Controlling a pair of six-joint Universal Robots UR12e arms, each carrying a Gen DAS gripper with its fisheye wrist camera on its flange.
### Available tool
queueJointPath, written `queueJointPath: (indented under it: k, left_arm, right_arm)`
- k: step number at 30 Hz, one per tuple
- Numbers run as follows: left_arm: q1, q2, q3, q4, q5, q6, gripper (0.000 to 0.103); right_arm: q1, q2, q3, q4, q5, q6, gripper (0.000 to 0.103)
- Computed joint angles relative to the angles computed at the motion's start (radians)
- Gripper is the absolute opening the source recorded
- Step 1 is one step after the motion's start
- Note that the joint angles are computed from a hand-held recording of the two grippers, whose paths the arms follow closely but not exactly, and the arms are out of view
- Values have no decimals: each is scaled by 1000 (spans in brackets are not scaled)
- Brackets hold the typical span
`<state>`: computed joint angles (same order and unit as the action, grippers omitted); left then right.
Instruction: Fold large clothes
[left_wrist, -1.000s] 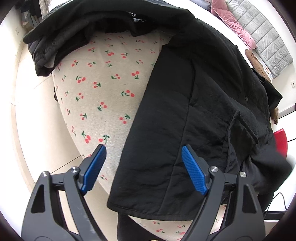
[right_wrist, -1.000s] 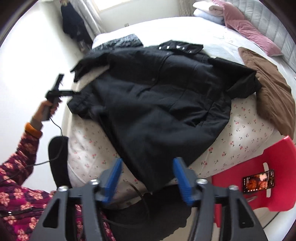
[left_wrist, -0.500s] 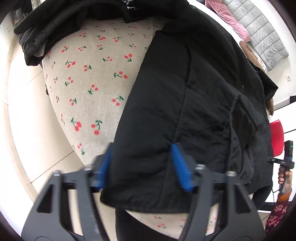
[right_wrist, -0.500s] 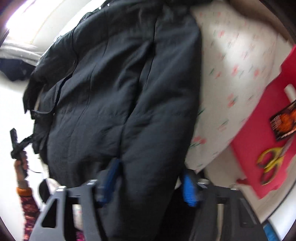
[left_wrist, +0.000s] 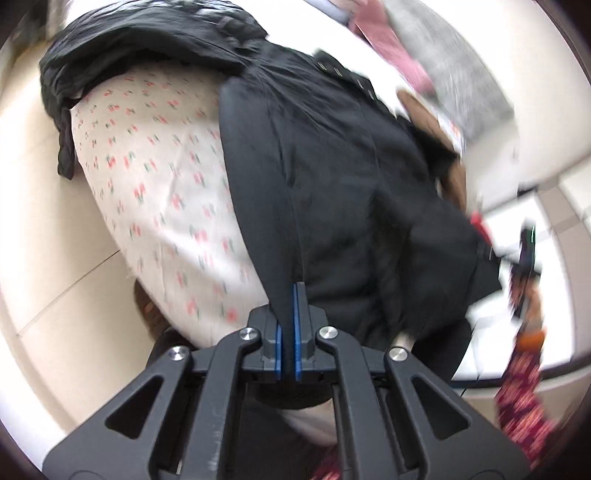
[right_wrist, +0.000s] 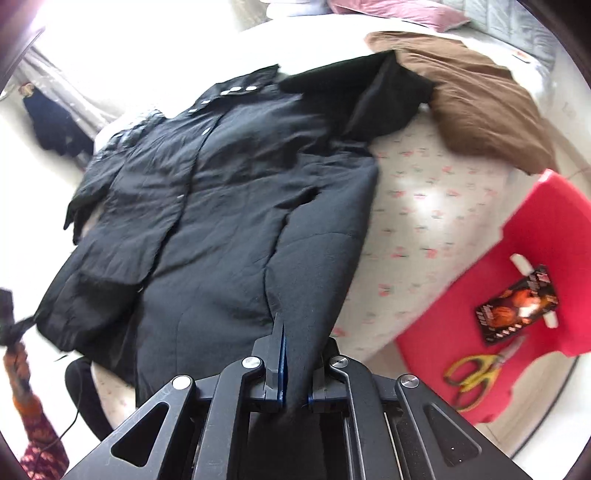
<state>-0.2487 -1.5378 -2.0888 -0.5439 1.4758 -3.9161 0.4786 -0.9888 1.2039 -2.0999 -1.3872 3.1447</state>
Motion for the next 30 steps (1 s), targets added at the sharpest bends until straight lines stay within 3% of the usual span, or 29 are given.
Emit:
queueJointPath:
  k: [2, 4, 6, 11, 13, 15, 17, 18, 21, 22, 24, 26, 28, 30]
  left_arm:
    - [-29, -20, 39, -147, 13, 64, 9]
    - [-69, -62, 103, -351, 107, 113, 21]
    - [-103, -90, 149, -446, 234, 103, 22]
    - [-119, -105, 167, -277, 321, 126, 40]
    - [-125, -142, 198, -207, 302, 187, 42]
    - [-126, -200, 232, -143, 207, 264, 43]
    - [-121, -248, 248, -92, 63, 310, 43]
    - [-120, -283, 271, -109, -40, 336, 43]
    - [-133, -351, 336, -237, -257, 434, 43]
    - [-143, -360, 353, -270, -285, 488, 43]
    - [-150, -358, 373, -300, -295, 551, 44]
    - [-138, -351, 381, -285, -303, 538, 54]
    - [-127, -344, 391, -236, -224, 499, 72]
    - [-122, -341, 404, -201, -76, 439, 74]
  right_arm:
    - [8, 15, -23, 51, -41, 1, 9]
    - [8, 27, -42, 99, -73, 8, 16]
    - [12, 34, -50, 98, -95, 37, 26]
    - [18, 37, -56, 54, -100, 59, 49]
    - [23, 47, -71, 39, -109, 64, 54]
    - [26, 64, -95, 16, -110, 75, 59]
    - [27, 84, -128, 14, -102, 81, 60]
    - [28, 94, -145, 20, -104, 84, 60]
    - [34, 124, -212, 49, -138, 80, 60]
    - [38, 137, -243, 61, -157, 68, 61]
    - [45, 163, -300, 77, -196, 47, 63]
    - [58, 206, -385, 94, -248, 18, 67]
    - [68, 254, -472, 110, -282, -8, 71]
    - [81, 333, -610, 141, -319, -48, 74]
